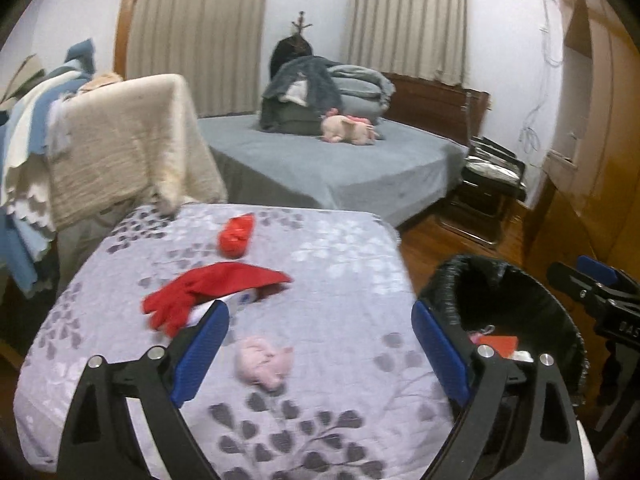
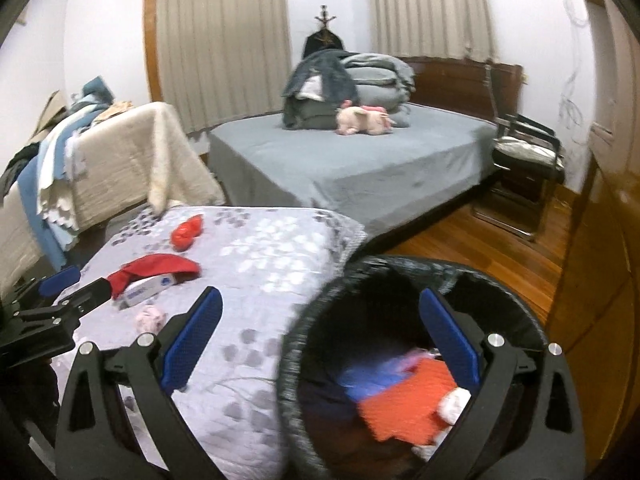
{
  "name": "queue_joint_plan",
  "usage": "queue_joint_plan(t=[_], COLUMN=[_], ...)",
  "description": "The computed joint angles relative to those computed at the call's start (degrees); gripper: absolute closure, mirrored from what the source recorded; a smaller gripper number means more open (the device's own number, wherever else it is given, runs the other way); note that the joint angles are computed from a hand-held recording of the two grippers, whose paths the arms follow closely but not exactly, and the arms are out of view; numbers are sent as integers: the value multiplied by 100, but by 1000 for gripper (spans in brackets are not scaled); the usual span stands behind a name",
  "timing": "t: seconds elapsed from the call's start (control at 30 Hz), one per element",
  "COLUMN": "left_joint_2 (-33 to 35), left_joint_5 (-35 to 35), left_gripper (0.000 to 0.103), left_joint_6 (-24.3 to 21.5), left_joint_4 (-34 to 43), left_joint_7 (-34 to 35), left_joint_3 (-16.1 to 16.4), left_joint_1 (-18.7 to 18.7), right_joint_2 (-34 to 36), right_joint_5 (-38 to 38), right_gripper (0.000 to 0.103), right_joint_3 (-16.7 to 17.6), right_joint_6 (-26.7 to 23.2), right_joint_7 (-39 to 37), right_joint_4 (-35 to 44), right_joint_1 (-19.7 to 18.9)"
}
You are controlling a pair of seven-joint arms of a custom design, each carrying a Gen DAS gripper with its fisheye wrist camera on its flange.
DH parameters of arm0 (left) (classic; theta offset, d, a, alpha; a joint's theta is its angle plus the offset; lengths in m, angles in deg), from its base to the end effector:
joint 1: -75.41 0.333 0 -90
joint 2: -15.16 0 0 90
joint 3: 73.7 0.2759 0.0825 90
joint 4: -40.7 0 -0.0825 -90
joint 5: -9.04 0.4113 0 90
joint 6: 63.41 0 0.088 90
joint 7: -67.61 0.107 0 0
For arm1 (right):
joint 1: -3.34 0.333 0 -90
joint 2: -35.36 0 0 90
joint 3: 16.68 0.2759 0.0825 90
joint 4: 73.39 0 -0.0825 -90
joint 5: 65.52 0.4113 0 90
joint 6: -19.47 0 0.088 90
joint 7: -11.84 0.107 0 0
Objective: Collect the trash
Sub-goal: 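Return the right gripper to the quilt and grasp the pink sock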
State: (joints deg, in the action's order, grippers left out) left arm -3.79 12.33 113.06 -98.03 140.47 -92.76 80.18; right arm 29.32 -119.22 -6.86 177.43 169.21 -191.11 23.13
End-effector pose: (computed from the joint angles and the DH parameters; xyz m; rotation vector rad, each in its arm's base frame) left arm 0.5077 -0.1425 0.4924 -1.6322 1.7076 -0.9980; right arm 0.5020 0.3268 0.5132 -1.6671 1.5239 -0.7863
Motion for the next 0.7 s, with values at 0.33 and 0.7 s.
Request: queue_joint_plan(t=[0.33,0.7], left_joint_2=[-382,-236], left_joint_5=[80,45], left_gripper=[12,12], left_joint_6=[27,142], left_joint_4=[-514,-753], left_joint_7=[-43,134], left_joint_3=[4,137], left_joint_1=[570,921], right_joint_2=[1224,2441], right_joint_5=[211,805], right_gripper=[7,7], right_joint_3=[-100,-445], right_joint_6=[125,68], right_joint_7=[-439,-1120], right_joint_4=[1178,2239], right_joint_1=[586,1319])
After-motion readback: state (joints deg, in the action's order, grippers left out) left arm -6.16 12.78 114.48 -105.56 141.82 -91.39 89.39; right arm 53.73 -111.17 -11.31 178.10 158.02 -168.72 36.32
